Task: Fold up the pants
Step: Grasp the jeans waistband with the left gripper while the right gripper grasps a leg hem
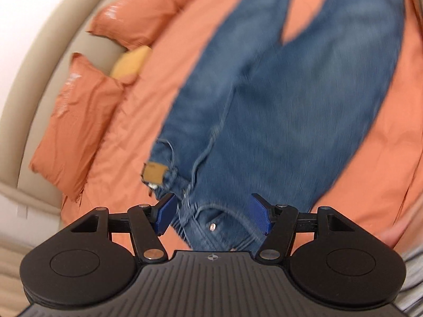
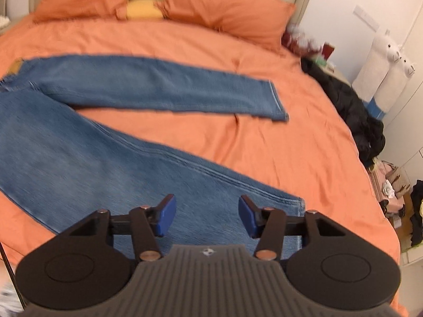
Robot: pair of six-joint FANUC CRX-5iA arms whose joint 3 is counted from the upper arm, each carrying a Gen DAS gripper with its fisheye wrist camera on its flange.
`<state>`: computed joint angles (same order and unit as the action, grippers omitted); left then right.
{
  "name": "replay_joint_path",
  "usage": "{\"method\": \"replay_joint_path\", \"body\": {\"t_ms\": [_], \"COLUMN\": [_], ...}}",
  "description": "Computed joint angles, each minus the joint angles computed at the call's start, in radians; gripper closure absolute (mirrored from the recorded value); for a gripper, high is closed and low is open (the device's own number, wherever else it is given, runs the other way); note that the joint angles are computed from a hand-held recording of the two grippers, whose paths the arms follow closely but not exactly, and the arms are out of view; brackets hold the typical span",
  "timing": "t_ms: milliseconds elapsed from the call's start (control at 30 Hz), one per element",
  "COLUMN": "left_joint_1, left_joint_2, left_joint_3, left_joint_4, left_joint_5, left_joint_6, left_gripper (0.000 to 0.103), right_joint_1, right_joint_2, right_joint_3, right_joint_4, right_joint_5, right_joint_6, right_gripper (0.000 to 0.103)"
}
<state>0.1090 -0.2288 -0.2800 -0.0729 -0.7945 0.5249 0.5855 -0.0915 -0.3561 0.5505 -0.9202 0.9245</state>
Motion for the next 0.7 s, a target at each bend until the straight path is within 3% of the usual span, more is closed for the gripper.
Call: {"method": "replay_joint_path", "body": {"t_ms": [200,333,467,567,700], "left_joint_1": [0.008,0.008,0.016,0.016,-0.006], "left_joint_2": [0.093,0.114,0.126,0.146,0.18], "left_joint_3": [0.01,-0.022,-0.053,-0.047,-0.044], "left_joint_4": [-0.064,-0.126,-0.127,-0.103,-0.141], "left_joint_5": [-0.027,0.02,0.055,0.016,0.019], "left_joint_6": [-0.157,-0.245,-0.311,-0.387,-0.362], "left_gripper": [0.029,0.029,0.028,0.025,0.025], "right_joint_1": [-0.063,-0.087,-0.094,-0.104,-0.122], "right_joint_2": [0.105,0.137,0.143,0.151,0.145], "right_joint_3": [0.055,0.065,0.062,0.065,0.06], "right_joint_4": [-0.073,-0.124,-0.16,-0.179,-0.2], "right_joint_5": [-0.061,-0.084,-0.107,-0.124,-0.136], "right_joint_6": [0.177,0.284,0.33,0.338,0.355], "right_gripper": [0.059,0.059,0.058,0.058,0.058]}}
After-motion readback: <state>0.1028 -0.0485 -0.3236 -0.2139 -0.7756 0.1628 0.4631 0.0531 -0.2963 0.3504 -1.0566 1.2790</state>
